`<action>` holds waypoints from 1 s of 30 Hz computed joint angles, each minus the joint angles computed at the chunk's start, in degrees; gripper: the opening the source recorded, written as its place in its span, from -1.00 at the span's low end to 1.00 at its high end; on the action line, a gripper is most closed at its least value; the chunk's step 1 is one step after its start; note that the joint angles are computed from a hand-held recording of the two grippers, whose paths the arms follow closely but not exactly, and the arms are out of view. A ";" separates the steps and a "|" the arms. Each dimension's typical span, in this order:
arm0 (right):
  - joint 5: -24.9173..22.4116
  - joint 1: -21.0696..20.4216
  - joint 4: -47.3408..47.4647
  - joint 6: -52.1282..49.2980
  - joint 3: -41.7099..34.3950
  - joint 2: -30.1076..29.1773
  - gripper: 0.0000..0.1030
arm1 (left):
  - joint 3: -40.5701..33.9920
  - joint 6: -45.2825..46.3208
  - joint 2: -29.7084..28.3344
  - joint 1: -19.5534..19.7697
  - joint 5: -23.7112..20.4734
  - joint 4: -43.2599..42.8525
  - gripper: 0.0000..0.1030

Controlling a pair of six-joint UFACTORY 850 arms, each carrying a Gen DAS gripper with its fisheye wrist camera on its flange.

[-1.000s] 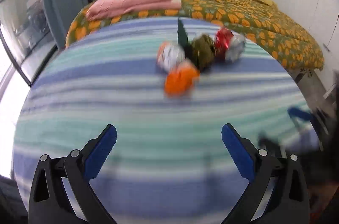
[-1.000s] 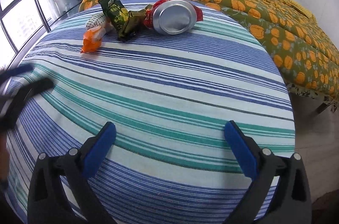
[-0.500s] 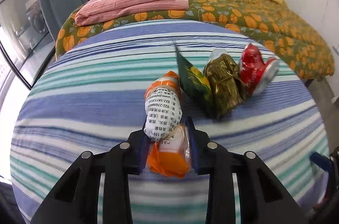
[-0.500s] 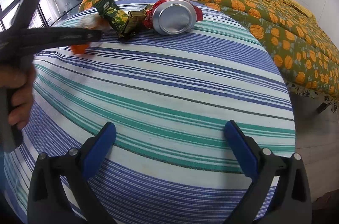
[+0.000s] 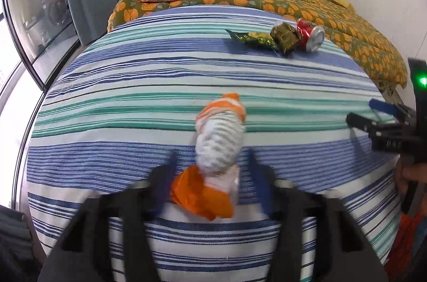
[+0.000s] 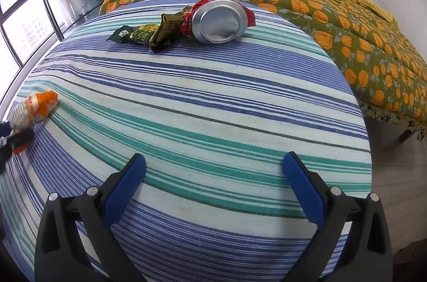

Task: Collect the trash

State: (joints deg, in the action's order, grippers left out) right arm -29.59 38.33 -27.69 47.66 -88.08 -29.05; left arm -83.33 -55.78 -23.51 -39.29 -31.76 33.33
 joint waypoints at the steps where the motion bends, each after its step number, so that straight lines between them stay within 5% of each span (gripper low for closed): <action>1: 0.00 0.00 0.00 0.00 0.00 0.00 0.91 | 0.08 -1.61 -0.18 -0.27 0.04 2.17 0.46; 13: 0.10 0.02 -0.13 0.13 0.09 0.01 0.91 | -2.51 0.75 -3.23 0.58 -1.91 -0.17 0.89; 26: -0.09 0.09 -0.67 1.10 0.01 -0.01 0.91 | -2.49 0.22 -3.27 0.67 -1.99 0.38 0.91; 30: 6.68 -0.57 7.76 -7.21 -0.21 0.17 0.91 | -2.51 0.07 -3.28 0.66 -2.00 0.44 0.91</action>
State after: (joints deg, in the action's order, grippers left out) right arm -22.90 37.76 -19.93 40.45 -88.29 -28.88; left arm -85.85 -55.71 -26.80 -38.63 -33.76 33.77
